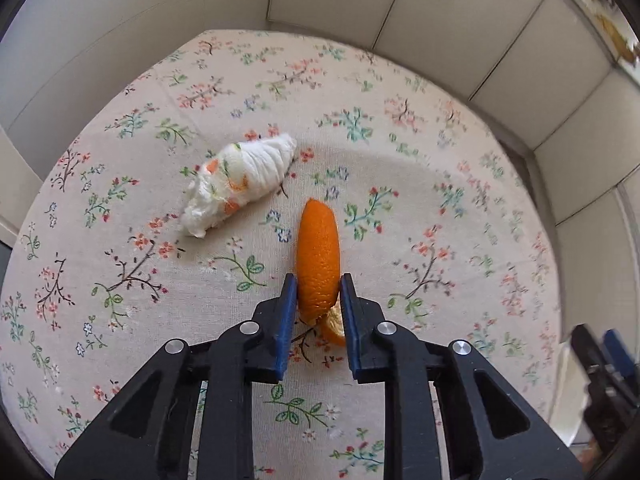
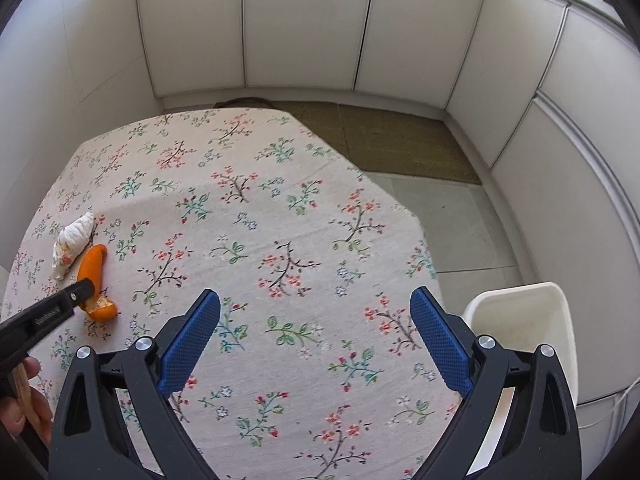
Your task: Collect trash
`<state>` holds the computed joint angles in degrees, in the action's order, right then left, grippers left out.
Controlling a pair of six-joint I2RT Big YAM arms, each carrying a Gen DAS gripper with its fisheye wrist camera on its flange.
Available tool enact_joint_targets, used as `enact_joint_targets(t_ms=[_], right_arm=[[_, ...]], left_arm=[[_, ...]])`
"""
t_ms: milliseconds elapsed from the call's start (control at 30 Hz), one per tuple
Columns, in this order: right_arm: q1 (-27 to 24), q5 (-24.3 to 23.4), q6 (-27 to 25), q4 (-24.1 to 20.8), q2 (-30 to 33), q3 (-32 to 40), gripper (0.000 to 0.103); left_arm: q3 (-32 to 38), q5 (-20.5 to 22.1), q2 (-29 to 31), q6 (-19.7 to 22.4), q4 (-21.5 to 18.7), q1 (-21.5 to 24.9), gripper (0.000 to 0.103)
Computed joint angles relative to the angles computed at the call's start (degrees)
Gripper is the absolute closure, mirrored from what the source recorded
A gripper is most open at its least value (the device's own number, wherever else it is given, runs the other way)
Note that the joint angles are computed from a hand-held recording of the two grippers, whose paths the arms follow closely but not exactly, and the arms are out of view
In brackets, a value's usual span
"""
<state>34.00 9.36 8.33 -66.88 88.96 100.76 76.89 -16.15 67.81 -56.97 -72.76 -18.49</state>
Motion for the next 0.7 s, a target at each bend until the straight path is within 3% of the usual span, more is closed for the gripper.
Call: enact_joint_targets(t_ms=[100, 200, 233, 267, 333, 400, 633, 700], right_arm=[[0.3, -0.3, 0.6, -0.7, 0.7, 0.3, 0.01], [0.3, -0.2, 1.4, -0.7, 0.7, 0.2, 0.01], [0.3, -0.3, 1.6, -0.6, 0.6, 0.1, 0.01], [0.2, -0.3, 1.7, -0.4, 0.5, 0.0, 0.01], [0.1, -0.3, 1.7, -0.3, 0.1, -0.1, 0.01], [0.0, 0.2, 1.4, 0.0, -0.1, -0.3, 0.01], [0.1, 0.0, 0.5, -0.1, 0.3, 0.0, 0.01], [0.2, 0.0, 0.3, -0.2, 0.5, 0.1, 0.01]], left_arm=[[1.1, -2.2, -0.7, 0.8, -1.3, -0.1, 0.085], [1.2, -0.9, -0.3, 1.0, -2.4, 0.8, 0.084], [0.8, 0.2, -0.2, 0.8, -2.1, 1.4, 0.074], [0.4, 1.5, 0.1, 0.4, -1.9, 2.0, 0.057], [-0.3, 2.5, 0.3, -1.4, -1.0, 2.6, 0.043], [-0.3, 2.6, 1.1, -1.3, -0.4, 2.6, 0.042], [0.3, -2.8, 4.4, 1.0, -2.2, 1.6, 0.039], [0.5, -4.4, 5.0, 2.3, -2.6, 1.2, 0.044]])
